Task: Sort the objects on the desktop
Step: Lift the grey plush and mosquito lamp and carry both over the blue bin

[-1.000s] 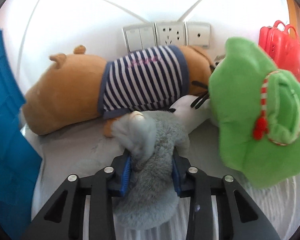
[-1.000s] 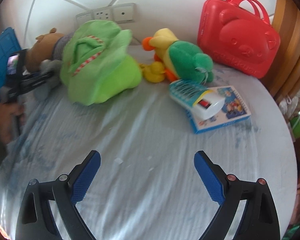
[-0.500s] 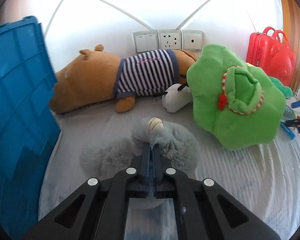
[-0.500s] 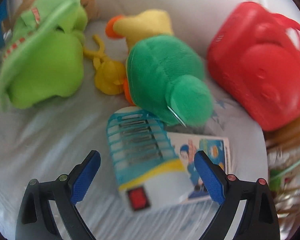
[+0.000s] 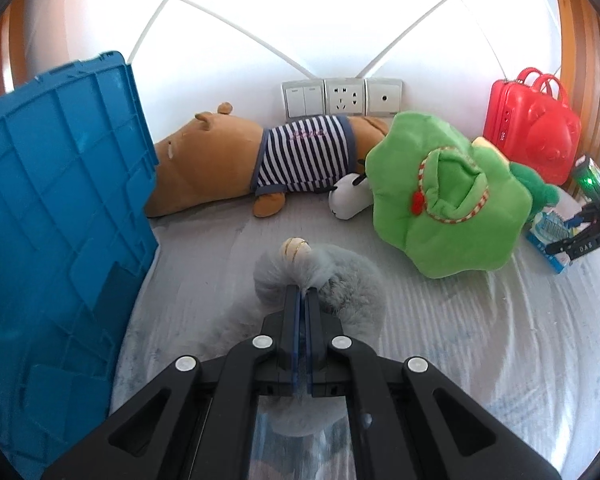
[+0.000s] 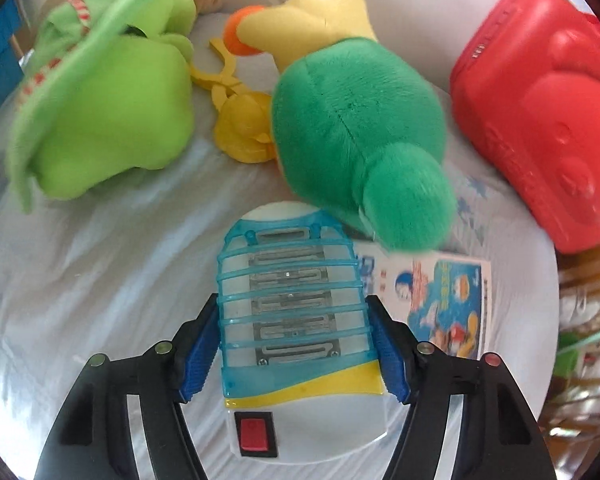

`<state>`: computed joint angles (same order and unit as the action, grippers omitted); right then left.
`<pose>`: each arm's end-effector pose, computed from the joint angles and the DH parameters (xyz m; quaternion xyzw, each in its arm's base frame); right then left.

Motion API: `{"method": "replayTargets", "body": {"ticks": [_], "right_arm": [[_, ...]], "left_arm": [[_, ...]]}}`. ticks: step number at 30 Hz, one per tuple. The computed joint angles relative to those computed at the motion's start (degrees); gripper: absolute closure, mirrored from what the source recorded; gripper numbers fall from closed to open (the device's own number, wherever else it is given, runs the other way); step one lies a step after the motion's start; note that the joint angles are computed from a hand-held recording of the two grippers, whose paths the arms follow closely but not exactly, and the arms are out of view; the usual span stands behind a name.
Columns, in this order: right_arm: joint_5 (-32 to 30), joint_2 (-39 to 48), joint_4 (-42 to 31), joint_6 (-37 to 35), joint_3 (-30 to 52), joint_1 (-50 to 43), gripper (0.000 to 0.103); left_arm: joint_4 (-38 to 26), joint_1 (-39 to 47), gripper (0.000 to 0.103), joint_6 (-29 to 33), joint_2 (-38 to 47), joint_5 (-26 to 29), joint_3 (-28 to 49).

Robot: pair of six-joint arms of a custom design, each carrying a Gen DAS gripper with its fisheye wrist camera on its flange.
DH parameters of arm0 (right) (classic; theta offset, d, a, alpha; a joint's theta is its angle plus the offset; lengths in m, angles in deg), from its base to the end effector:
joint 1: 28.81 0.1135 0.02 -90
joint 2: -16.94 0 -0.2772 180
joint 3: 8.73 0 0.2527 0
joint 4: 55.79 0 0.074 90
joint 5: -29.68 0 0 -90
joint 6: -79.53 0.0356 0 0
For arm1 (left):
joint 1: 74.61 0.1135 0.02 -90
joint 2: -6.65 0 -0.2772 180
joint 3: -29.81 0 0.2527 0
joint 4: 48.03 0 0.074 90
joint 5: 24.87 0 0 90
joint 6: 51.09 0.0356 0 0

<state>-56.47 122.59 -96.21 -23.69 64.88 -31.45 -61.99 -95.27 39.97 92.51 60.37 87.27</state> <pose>0.3415 -0.0181 0.1419 -0.0860 0.9840 -0.0539 0.1463 0.2847 -0.1042 0.1960 0.1557 0.9008 -0.0312 0.4041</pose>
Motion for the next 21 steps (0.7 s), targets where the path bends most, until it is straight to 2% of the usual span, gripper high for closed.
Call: {"method": "replayTargets", "body": {"ticks": [6, 11, 14, 16, 18, 21], "right_arm": [[-2.0, -14.0, -4.9, 4.7, -7.0, 3.2, 0.035], [-2.2, -28.2, -12.8, 11.6, -10.4, 11.3, 0.035], [-0.3, -34.3, -19.0, 17.9, -7.7, 20.5, 0.035], [2.1, -37.1, -24.2, 23.2, -3.0, 28.8, 0.035], [4.9, -37.3, -27.5, 27.6, 1.8, 36.2, 0.035], [10.5, -33.2, -32.2, 33.9, 13.0, 47.4, 0.035]], "left_arm": [[-10.5, 0.6, 0.101, -1.6, -9.8, 2.4, 1.3], [-25.7, 1.8, 0.101, -2.9, -21.6, 4.0, 5.8], [-36.0, 3.6, 0.101, -2.6, -28.0, 5.0, 11.4], [-43.5, 7.0, 0.101, -1.2, -31.4, 7.4, 16.8], [-49.9, 12.3, 0.101, 1.7, -33.2, 11.6, 22.5], [-59.4, 25.5, 0.101, 9.4, -33.0, 22.6, 32.2]]}}
